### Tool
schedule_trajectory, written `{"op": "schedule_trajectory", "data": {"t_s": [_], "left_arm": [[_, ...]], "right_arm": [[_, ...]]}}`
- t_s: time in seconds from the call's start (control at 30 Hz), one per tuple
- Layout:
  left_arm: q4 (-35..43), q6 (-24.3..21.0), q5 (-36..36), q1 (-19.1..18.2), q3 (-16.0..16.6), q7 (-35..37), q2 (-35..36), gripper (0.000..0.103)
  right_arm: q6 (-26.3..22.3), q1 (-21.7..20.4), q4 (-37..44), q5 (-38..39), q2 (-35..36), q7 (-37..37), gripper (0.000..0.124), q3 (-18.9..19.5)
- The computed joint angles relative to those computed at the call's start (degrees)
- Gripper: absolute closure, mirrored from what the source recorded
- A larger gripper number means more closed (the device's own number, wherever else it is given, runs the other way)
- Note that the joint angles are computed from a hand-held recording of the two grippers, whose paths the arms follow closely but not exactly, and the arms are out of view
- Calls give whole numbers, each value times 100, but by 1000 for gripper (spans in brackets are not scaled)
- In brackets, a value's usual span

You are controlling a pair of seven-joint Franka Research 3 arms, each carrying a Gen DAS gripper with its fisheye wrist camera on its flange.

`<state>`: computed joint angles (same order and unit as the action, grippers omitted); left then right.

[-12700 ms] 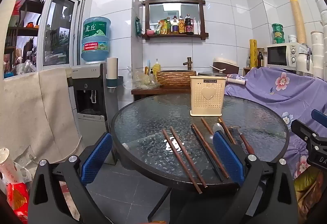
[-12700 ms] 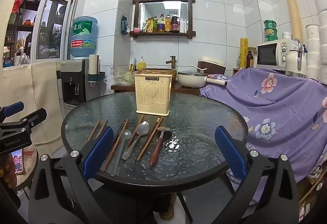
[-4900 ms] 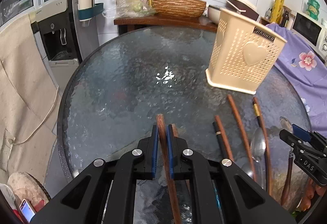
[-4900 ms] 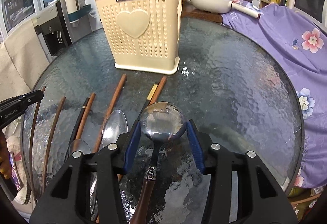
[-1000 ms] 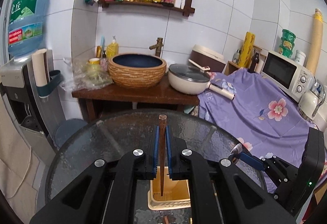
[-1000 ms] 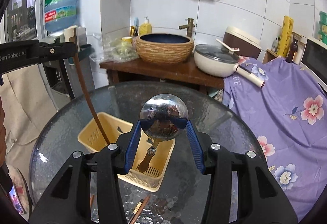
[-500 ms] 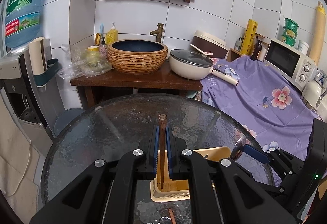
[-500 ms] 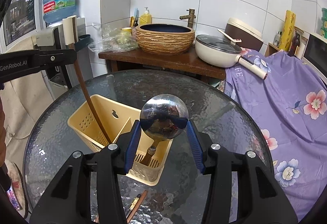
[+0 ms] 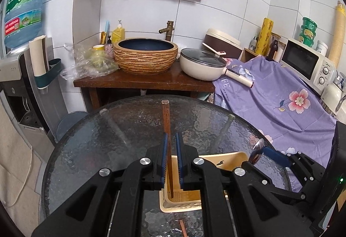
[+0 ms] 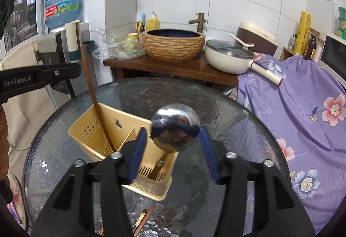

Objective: Organize utensils
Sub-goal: 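Lower the ladle into the holder and open right gripper while left gripper releases the chopstick, then move both grippers back to the remaining chopsticks on the table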

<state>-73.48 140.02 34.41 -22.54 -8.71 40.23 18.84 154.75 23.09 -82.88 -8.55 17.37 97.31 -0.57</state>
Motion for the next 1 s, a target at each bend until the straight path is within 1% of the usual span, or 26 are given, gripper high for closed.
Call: {"op": "schedule_trajectory", "data": {"t_s": [0.03,0.1,0.13,0.2,0.23,0.27,0.3,0.33,0.4,0.43,0.5,0.57,0.63,0.8,0.87,0.9,0.93,1.0], "left_arm": [[-36,24,21,-1,10,-25,-23,83],[-150,128,20,19,8,-98,-89,66],[-242,206,41,28,14,-170,-146,63],[-420,347,87,51,8,-273,-256,52],[-522,418,116,63,3,-326,-320,48],[-650,497,162,75,1,-400,-400,39],[-850,604,271,76,16,-555,-529,32],[-996,638,410,70,28,-715,-629,28],[-1305,601,823,45,34,-1091,-863,18],[-1507,575,1096,34,29,-1322,-1016,16],[-1833,496,1584,54,-37,-1720,-1267,7],[-2206,338,2165,91,-154,-2165,-1547,6],[-2452,70,2476,147,-316,-2367,-1724,6],[-3162,35,2525,339,-596,-2598,-2103,6],[-3367,-116,2577,380,-699,-2752,-2199,6],[-3490,-264,2618,384,-757,-2830,-2255,6],[-3594,-376,2667,388,-806,-2898,-2300,6],[-3799,-482,2640,390,-870,-2908,-2392,6]], "right_arm": [[108,14,-54,-38,-25,56,54,-26],[200,-2,-104,-15,-59,46,54,-14],[217,3,-134,-26,-83,42,54,-14],[256,14,-196,-64,-128,65,54,-28],[279,23,-253,-89,-168,95,54,-36],[308,20,-316,-100,-209,116,54,-36],[369,22,-422,-123,-275,154,53,-40],[464,14,-560,-139,-360,177,52,-35],[686,39,-884,-297,-551,356,49,-80],[793,86,-1068,-505,-666,577,49,-148],[971,54,-1399,-702,-872,786,49,-145],[1104,-21,-1729,-806,-1078,920,49,-83],[1183,-82,-2058,-1020,-1283,1173,49,-33],[1313,-319,-2794,-1620,-1695,1687,49,213],[1309,-428,-3029,-1838,-1817,1874,49,339],[1306,-482,-3151,-1902,-1876,1947,49,395],[1294,-523,-3237,-1853,-1907,1913,49,448],[1246,-557,-3439,-1446,-1968,1612,49,523]]}}
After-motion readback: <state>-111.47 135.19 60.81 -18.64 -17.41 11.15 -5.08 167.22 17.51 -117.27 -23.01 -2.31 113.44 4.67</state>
